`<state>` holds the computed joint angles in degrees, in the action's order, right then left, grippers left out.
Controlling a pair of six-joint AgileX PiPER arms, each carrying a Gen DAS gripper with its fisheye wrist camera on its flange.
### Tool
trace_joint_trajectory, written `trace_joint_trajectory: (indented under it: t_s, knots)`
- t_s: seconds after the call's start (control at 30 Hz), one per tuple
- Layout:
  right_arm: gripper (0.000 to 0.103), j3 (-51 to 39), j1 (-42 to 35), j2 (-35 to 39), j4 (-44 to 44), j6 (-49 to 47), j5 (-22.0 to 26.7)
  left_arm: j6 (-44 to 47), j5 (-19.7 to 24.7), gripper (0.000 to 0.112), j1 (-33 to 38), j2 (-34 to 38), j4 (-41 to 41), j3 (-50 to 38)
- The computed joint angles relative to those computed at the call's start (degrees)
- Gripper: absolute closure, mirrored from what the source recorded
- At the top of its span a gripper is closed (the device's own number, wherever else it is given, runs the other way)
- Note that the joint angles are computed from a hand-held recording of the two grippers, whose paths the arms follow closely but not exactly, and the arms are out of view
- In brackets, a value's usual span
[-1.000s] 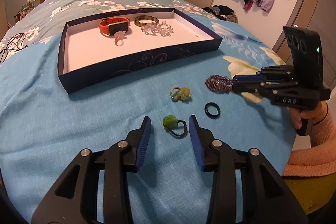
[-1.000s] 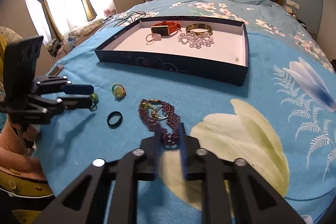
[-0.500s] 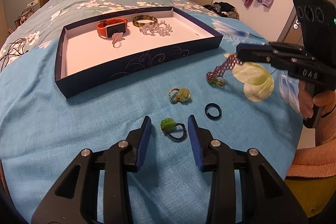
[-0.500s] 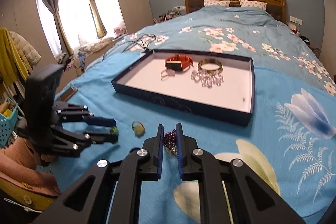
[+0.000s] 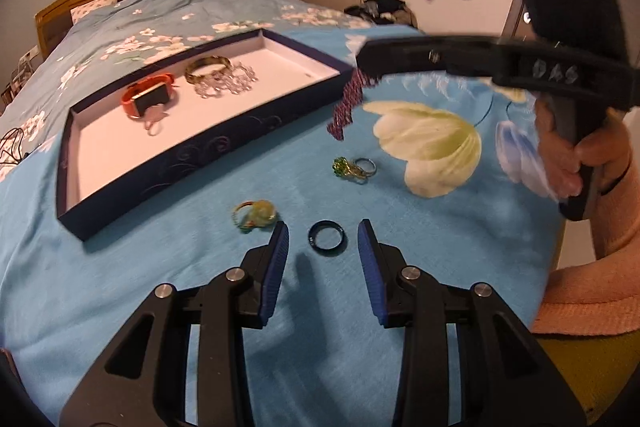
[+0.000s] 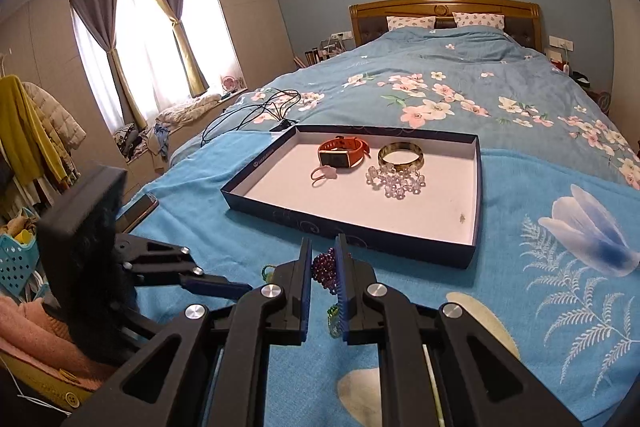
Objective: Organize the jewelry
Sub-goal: 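Grasp the black ring with the left tool while the right tool carries the purple bracelet, then carry the black ring and purple bracelet over the box with both tools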
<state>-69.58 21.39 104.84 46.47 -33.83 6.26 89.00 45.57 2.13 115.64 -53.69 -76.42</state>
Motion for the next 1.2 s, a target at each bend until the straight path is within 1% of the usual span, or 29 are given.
trace_joint_trajectory:
  t_s: [0.03,0.13,0.2,0.23,0.27,0.3,0.37,0.43,0.6,0.7,0.77,0.83,1.03,1.13,1.2]
  knots:
    - [0.093,0.0,0.0,0.0,-0.7,0.7,-0.1,-0.5,-0.1,0.077,-0.5,0.3,0.5,-0.3]
    - [0.093,0.1,-0.3,0.1,1.1,-1.0,-0.1,-2.4,0.1,0.078,-1.7,1.3,2.3,-1.4]
    - [0.093,0.4,-0.6,0.1,5.0,-4.9,0.1,-4.0,-0.3,0.081,-2.2,2.1,3.8,-2.1]
    - [0.093,0.3,-0.7,0.2,5.4,-5.3,0.2,-4.2,-0.7,0.082,-2.4,2.0,3.9,-2.0]
    - [0.093,0.3,-0.7,0.3,5.6,-5.4,0.3,-4.1,-0.8,0.089,-2.4,2.0,3.9,-1.9]
    - [0.093,0.4,-0.8,0.3,5.9,-5.8,0.3,-4.2,-0.9,0.090,-2.4,2.1,4.0,-2.0]
    - [0.093,0.3,-0.9,0.4,7.2,-7.0,0.3,-4.4,-0.6,0.090,-2.1,2.5,3.8,-2.5]
    - [0.093,0.2,-0.8,0.4,6.7,-6.6,0.1,-3.9,-1.3,0.090,-2.0,2.0,3.2,-1.8]
    - [0.093,-0.6,-1.2,0.9,7.1,-7.2,-0.1,-4.3,0.2,0.090,-0.8,1.9,2.2,-2.8]
    - [0.093,-1.6,-1.5,1.0,2.3,-3.0,0.0,-4.8,1.5,0.090,0.2,2.0,1.3,-4.3]
    - [0.093,-2.5,-1.7,1.2,2.5,-3.4,0.3,-4.9,1.4,0.090,0.5,1.8,0.6,-5.0]
    - [0.093,-3.5,-2.0,1.5,3.1,-4.2,0.6,-5.4,2.6,0.090,1.2,2.0,-0.1,-6.5]
    - [0.093,-6.1,-2.6,2.5,3.2,-4.9,1.5,-6.5,2.5,0.090,2.2,2.1,-1.2,-9.7]
    - [0.093,-7.8,-3.2,3.1,4.9,-6.6,2.7,-8.1,2.8,0.090,2.5,2.8,-1.0,-12.1]
    - [0.093,-9.1,-3.5,3.8,4.3,-6.0,3.2,-9.2,2.7,0.090,2.6,3.2,-0.8,-13.4]
